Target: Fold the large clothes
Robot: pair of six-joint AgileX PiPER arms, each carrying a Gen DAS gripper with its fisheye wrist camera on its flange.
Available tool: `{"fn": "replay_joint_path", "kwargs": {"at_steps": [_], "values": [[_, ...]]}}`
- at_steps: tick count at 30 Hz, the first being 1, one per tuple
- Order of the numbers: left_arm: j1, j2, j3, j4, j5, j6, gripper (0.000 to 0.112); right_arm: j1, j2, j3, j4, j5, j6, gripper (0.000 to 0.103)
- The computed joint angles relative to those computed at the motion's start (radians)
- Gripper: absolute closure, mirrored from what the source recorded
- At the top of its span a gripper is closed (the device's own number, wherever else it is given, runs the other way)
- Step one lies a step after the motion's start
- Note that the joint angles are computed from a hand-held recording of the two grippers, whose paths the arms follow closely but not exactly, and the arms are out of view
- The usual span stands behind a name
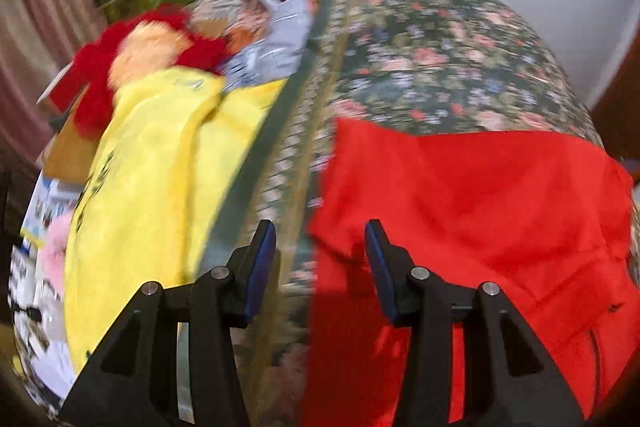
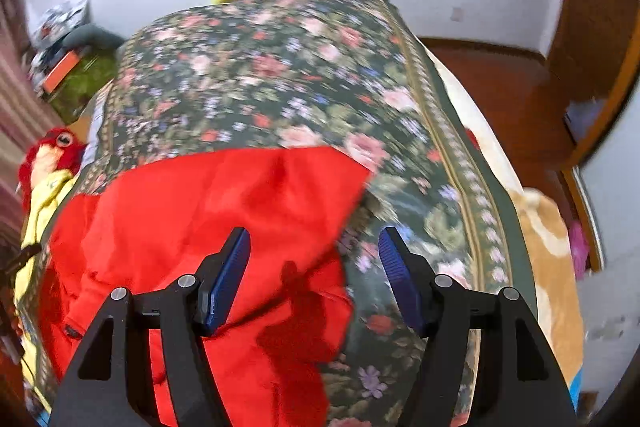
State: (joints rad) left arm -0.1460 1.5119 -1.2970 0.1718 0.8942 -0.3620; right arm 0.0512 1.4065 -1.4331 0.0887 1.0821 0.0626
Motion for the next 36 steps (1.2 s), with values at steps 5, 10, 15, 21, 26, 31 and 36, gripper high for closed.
{"fn": "replay_joint_path", "kwargs": {"at_steps": [5,10,15,21,26,31,36], "values": [[-0.128,0.086,-0.089,0.063,-0.022,-0.024,0.055,0.007,0.135,-0.086,0.017,-0.003,-0.004,0.040],[-0.137,0.277,-0.241,0.115,0.000,-0.051,0.055,-0.031,0.280,-0.181,0.013,0.032,0.061,0.040],[-0.109,0.436,-0.354,0.301,0.088,-0.213,0.055,-0.064,0.361,-0.224,0.017,0.039,0.056,0.039],[-0.019,0.404,-0.270,0.269,0.020,-0.260,0.042,-0.051,0.313,-0.144,-0.080,-0.049,0.056,0.032],[-0.010,0.369,-0.227,0.345,0.042,-0.329,0.042,-0.015,0.276,-0.134,-0.240,-0.056,0.165,0.031],[-0.037,0.337,-0.183,0.433,0.086,-0.332,0.043,0.054,0.173,-0.094,-0.369,-0.077,0.263,0.032],[0.014,0.280,-0.132,0.392,0.074,-0.319,0.044,0.115,0.050,-0.059,-0.525,-0.109,0.376,0.031]]}}
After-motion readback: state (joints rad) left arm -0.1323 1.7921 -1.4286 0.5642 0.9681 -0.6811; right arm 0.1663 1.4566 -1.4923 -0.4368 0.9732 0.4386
